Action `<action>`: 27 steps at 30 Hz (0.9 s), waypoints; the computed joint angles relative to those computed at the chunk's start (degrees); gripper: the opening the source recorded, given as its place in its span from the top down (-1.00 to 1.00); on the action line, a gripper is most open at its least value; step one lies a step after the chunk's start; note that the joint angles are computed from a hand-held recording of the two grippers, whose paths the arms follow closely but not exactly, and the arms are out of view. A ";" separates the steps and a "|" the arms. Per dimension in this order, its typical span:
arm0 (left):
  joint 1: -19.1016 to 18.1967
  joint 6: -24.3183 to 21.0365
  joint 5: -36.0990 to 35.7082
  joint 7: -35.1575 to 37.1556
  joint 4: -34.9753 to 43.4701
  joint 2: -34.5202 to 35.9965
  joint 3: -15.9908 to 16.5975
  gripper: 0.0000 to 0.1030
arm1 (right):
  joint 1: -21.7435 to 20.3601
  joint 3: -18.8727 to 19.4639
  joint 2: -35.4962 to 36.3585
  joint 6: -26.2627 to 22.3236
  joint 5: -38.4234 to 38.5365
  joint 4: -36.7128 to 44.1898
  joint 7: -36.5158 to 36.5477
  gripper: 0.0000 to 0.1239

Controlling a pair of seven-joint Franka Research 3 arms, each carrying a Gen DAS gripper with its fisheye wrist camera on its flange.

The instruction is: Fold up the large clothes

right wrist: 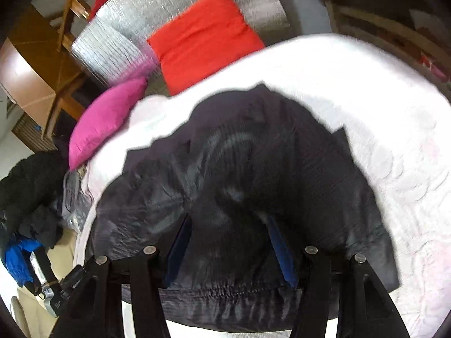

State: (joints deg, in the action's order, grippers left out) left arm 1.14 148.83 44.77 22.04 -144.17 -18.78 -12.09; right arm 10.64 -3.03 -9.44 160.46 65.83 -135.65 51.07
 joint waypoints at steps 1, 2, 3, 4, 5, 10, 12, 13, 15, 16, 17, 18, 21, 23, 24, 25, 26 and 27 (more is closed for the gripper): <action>0.67 -0.57 1.51 -1.32 -0.17 -0.83 -0.48 -0.88 | 0.08 -0.17 -0.43 0.41 0.99 -0.12 -0.97 0.02; 1.15 -1.32 2.66 -2.19 -0.09 -1.23 -0.83 -0.88 | 0.05 -0.44 -0.87 0.77 1.97 -0.30 -1.82 0.02; 1.78 -2.31 4.18 -3.30 0.04 -1.59 -1.21 -0.88 | -0.09 -0.58 -0.88 1.04 2.21 -0.19 -1.78 0.02; 2.06 -3.02 4.99 -3.96 0.16 -1.57 -1.26 -0.88 | -0.35 -0.89 -0.90 1.30 2.71 -0.24 -1.65 0.02; 2.07 -3.31 4.98 -3.95 0.27 -1.32 -0.84 -0.88 | -0.60 -1.11 -0.57 1.17 2.98 -0.07 -1.22 0.02; 0.54 2.99 -4.33 4.33 -0.73 0.98 4.15 -0.88 | -3.23 -1.66 3.63 -6.31 -0.17 2.19 2.63 0.02; 0.32 3.89 -7.93 7.31 -0.95 0.54 5.02 -0.88 | -3.70 -1.01 3.41 -6.00 -0.88 2.26 2.64 0.02; 0.81 4.05 -8.41 7.37 -0.96 0.26 4.67 -0.88 | -3.88 -1.01 3.02 -6.32 -0.29 2.21 2.29 0.02; 2.74 5.22 -6.36 4.67 -1.59 -1.48 2.97 -0.88 | -3.95 -1.28 1.98 -6.87 2.89 2.05 -0.19 0.02; 3.21 5.56 -5.59 4.22 -1.48 -1.81 2.34 -0.88 | -3.87 -1.28 1.30 -6.51 4.30 1.85 -1.72 0.02; 3.60 5.69 -4.90 4.03 -1.34 -2.05 1.91 -0.88 | -3.75 -1.17 0.90 -5.82 5.13 1.73 -2.81 0.02; 4.14 5.61 -3.93 3.40 -1.24 -2.16 1.32 -0.88 | -3.57 -0.98 0.68 -5.00 5.71 1.61 -3.45 0.02; 4.60 2.12 -1.94 2.46 0.37 -0.72 -0.08 -0.88 | -2.92 -0.29 0.99 -0.92 6.75 1.36 -4.26 0.02; 2.56 0.07 -5.25 7.15 1.78 2.14 1.56 -0.89 | -3.18 0.22 2.59 -0.53 1.99 1.74 0.66 0.02; 2.47 -0.03 -4.85 7.16 2.01 2.85 1.61 -0.89 | -3.35 0.17 3.71 -1.50 0.00 2.11 2.50 0.02; 2.88 0.12 -2.70 5.26 1.88 2.72 1.00 -0.89 | -3.35 0.14 4.22 -1.90 -0.23 2.26 2.47 0.02; 2.68 -0.64 -2.21 5.17 2.22 2.69 0.95 -0.88 | -3.36 0.26 4.26 -1.52 -0.57 2.17 2.39 0.02; 2.36 -1.29 -1.85 5.38 2.46 2.49 0.94 -0.88 | -3.36 0.34 4.00 -1.19 -0.79 1.95 2.33 0.02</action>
